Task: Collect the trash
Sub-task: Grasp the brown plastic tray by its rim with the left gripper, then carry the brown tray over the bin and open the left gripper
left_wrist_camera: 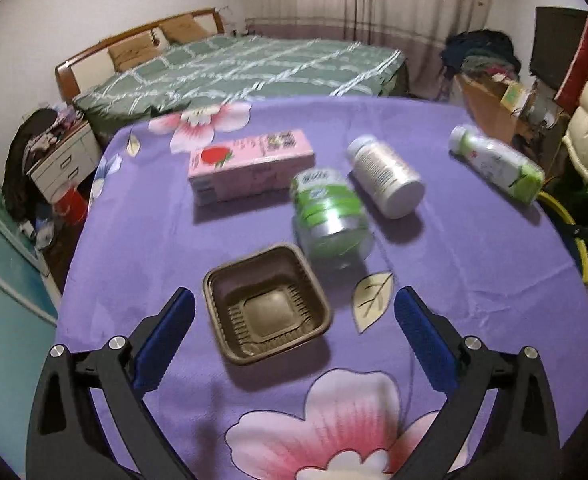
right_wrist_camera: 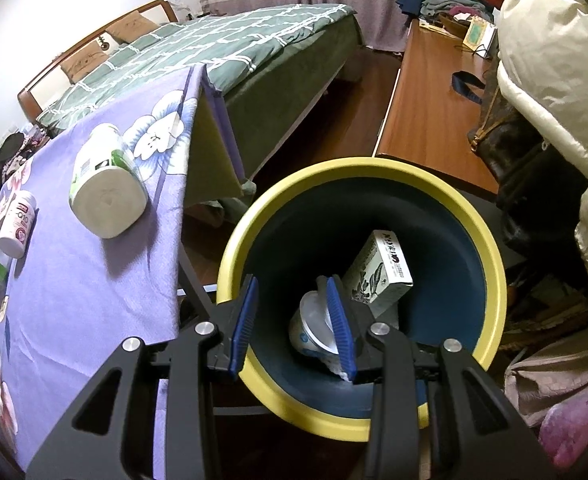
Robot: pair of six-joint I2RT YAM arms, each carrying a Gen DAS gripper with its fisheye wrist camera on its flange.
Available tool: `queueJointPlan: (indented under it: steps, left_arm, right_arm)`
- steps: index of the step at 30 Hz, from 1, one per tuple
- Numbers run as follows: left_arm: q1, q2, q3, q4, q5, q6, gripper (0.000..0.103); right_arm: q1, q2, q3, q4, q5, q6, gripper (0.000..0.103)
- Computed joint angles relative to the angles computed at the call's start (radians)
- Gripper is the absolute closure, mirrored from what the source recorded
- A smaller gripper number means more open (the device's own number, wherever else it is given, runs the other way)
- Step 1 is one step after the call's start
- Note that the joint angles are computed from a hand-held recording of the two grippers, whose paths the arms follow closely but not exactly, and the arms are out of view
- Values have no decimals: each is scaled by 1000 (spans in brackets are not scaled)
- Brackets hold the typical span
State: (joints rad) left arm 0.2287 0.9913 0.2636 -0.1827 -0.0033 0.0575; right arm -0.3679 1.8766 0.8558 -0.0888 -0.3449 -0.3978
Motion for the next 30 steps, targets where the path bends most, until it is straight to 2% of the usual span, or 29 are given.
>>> queueJointPlan:
  steps: [7, 10, 16, 19, 22, 26, 30]
  left_arm:
    - [5, 220, 44, 76, -44, -92, 5]
    - [43, 281, 63, 112, -19, -126, 5]
    - [37, 366, 80, 157, -33, -124, 6]
    - [53, 395, 94, 170, -24, -114, 12]
    - [75, 440, 117, 176, 2, -94, 23]
    - [74, 431, 110, 178, 17, -72, 33]
    - [74, 347, 74, 141, 39, -35, 34]
  right_arm:
    - [11, 19, 2, 7, 6, 0, 68]
    - [9, 29, 6, 9, 6, 0, 68]
    - [3, 43, 15, 6, 4, -4, 68]
    - [0, 50, 16, 8, 4, -6, 68]
    - [-1, 51, 16, 5, 3, -10, 68]
    - [-2, 49, 14, 5, 2, -11, 68]
    - [-7, 40, 6, 7, 0, -13, 68]
